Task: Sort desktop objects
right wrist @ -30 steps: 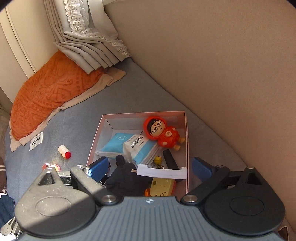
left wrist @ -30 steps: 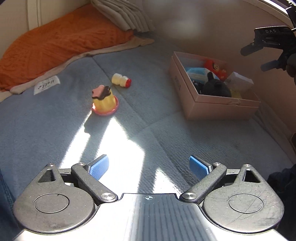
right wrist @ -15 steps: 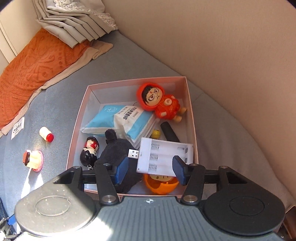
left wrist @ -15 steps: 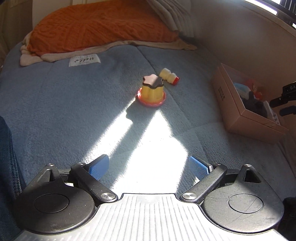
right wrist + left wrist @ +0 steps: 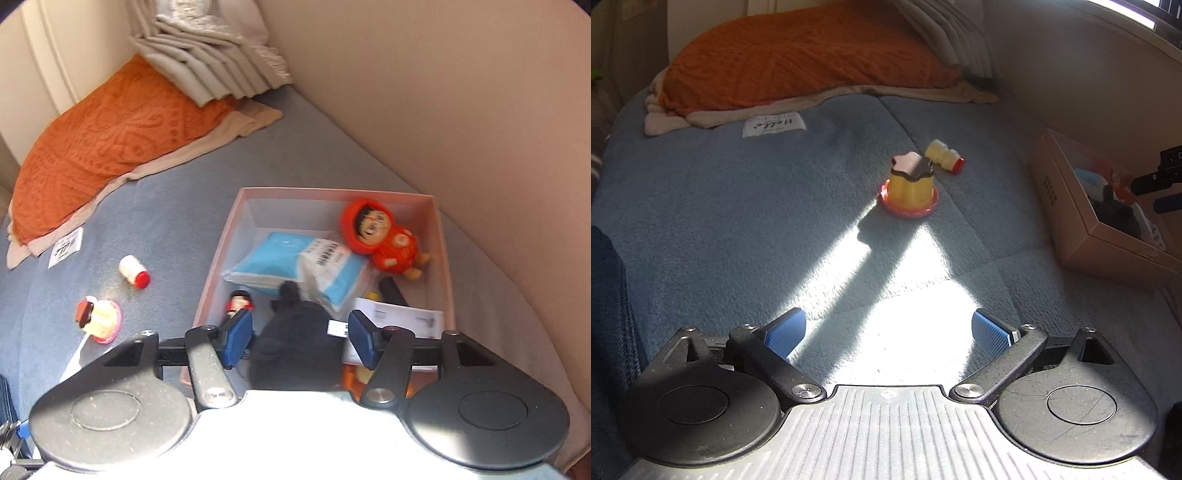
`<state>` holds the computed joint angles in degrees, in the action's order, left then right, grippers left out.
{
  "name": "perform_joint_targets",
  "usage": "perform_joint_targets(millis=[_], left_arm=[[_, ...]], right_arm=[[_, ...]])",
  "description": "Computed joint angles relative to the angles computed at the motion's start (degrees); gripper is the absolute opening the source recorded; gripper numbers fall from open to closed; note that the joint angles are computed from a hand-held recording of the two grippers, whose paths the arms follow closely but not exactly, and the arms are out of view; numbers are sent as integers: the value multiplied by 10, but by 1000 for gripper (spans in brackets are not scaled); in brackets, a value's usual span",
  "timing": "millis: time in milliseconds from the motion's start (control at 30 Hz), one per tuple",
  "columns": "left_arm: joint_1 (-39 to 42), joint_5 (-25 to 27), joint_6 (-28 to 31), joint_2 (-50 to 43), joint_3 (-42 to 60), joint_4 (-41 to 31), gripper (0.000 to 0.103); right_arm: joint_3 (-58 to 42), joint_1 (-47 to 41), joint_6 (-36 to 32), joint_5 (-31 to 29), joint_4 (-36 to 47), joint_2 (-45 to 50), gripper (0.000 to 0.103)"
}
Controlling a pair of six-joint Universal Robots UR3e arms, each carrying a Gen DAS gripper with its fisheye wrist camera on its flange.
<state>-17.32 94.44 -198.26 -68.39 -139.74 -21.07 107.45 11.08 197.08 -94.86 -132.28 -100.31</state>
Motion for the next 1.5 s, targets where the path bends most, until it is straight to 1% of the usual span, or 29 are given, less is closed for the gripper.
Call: perform_joint_targets(millis=[133,200,233,267,300,333,433,467,500,533,567,667,733,800,900,967,1067,1133,1167,1233,1300,1500], left_arm=[[-16,27,-5,-11,12,-6,100],[-16,31,-9,-12,16,-16,100],[-14,29,-11,-11,17,-21,100],[-8,23,-14,-8,16,-25,100],[-4,17,-14,-4,15,-27,100],[1,11,-14,0,13,-29,100],[14,-6,-13,4,11,-32,101],[19,-13,-12,2,11,-35,101],[22,-18,-11,1,13,-42,101],[24,-23,-7,-1,14,-48,101],[26,-28,-4,0,13,-50,101],[28,-37,-3,6,10,-44,101],[28,-39,-3,12,9,-44,101],[26,-40,-2,14,12,-51,101],[11,-26,-2,7,20,-54,101],[-2,-13,2,-2,27,-51,101],[-23,-9,28,-21,35,-54,102],[-40,-3,42,-34,39,-48,102],[-51,4,47,-43,39,-39,102],[-60,13,50,-49,38,-31,102],[-60,21,47,-53,37,-32,102],[-38,7,44,-36,35,-44,102]], right_arm=[[-97,83,-14,-5,-48,139,59],[-172,117,-19,-12,-60,223,58],[-229,131,-16,-10,-52,276,58],[-264,136,-15,-7,-43,307,56],[-315,144,-16,-7,-32,352,52],[-364,154,-20,-16,-20,395,51],[-461,168,-29,-34,10,477,50],[-480,167,-29,-31,19,493,47],[-494,163,-30,-22,29,506,37],[-511,159,-27,-13,47,518,30],[-515,155,-22,-5,57,520,28],[-458,151,-25,4,33,480,28],[-407,154,-35,5,32,430,28],[-343,153,-43,19,42,365,28],[-286,156,-50,37,88,287,28],[-278,163,-56,49,135,259,28],[-307,176,-58,71,216,267,28],[-332,172,-45,122,270,288,28],[-336,170,-38,143,278,297,28],[-336,176,-29,152,267,308,28],[-337,190,-22,137,238,315,29],[-315,186,-28,135,173,290,30]])
